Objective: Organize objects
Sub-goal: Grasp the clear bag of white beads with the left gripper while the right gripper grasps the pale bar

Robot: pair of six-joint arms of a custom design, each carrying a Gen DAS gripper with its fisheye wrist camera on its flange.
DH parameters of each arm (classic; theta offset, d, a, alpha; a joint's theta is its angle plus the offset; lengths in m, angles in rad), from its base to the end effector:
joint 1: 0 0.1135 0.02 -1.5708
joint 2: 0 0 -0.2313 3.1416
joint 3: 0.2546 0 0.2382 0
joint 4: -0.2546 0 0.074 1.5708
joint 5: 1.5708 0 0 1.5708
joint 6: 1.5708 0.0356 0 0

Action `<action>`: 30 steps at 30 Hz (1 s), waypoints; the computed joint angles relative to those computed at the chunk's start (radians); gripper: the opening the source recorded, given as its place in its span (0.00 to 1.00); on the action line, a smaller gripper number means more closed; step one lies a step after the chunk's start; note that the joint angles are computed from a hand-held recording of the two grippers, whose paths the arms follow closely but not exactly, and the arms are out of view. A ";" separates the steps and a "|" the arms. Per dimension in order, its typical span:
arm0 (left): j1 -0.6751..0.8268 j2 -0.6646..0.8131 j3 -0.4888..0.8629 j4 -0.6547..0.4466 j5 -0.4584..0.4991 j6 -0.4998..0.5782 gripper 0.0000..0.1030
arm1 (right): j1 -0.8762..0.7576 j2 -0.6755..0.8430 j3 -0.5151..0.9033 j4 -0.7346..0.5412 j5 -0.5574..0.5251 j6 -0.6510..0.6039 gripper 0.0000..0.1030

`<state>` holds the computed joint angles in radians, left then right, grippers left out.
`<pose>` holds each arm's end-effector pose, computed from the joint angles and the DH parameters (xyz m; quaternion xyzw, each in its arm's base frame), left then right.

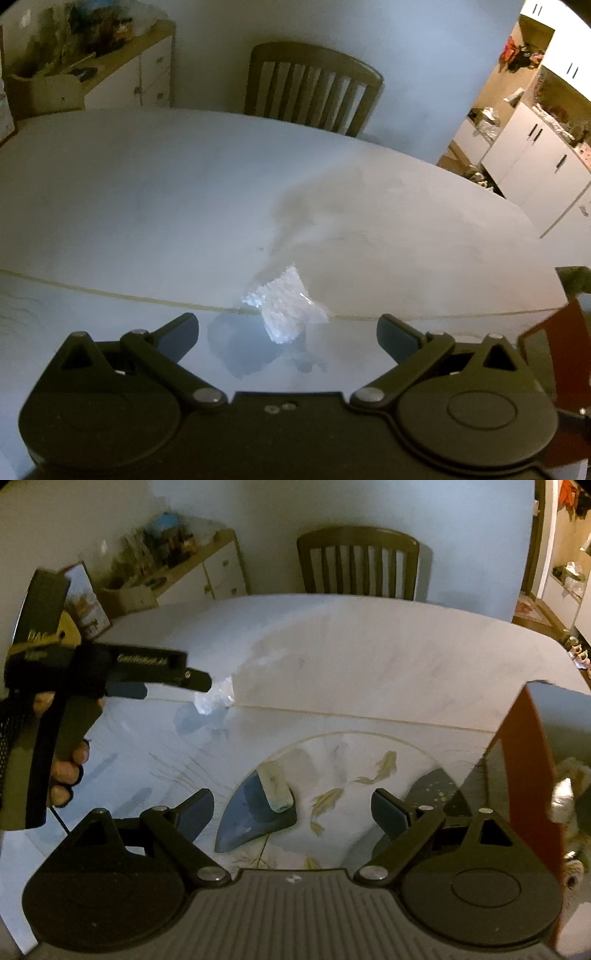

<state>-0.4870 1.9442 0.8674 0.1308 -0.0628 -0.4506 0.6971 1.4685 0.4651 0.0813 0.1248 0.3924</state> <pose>0.2932 -0.1527 0.0655 0.0077 0.9511 -0.1121 0.2875 0.1845 0.1487 0.0943 -0.1239 0.9381 0.1143 0.3027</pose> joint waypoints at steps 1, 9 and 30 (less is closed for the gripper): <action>0.001 0.024 0.022 -0.007 -0.005 -0.003 0.99 | 0.001 0.032 0.010 0.016 0.005 -0.004 0.90; 0.018 0.179 0.181 -0.056 -0.015 -0.026 0.98 | -0.012 0.277 0.128 0.092 0.002 -0.054 0.90; 0.003 0.230 0.204 -0.025 -0.084 -0.046 0.57 | -0.012 0.527 0.295 0.127 -0.035 -0.122 0.59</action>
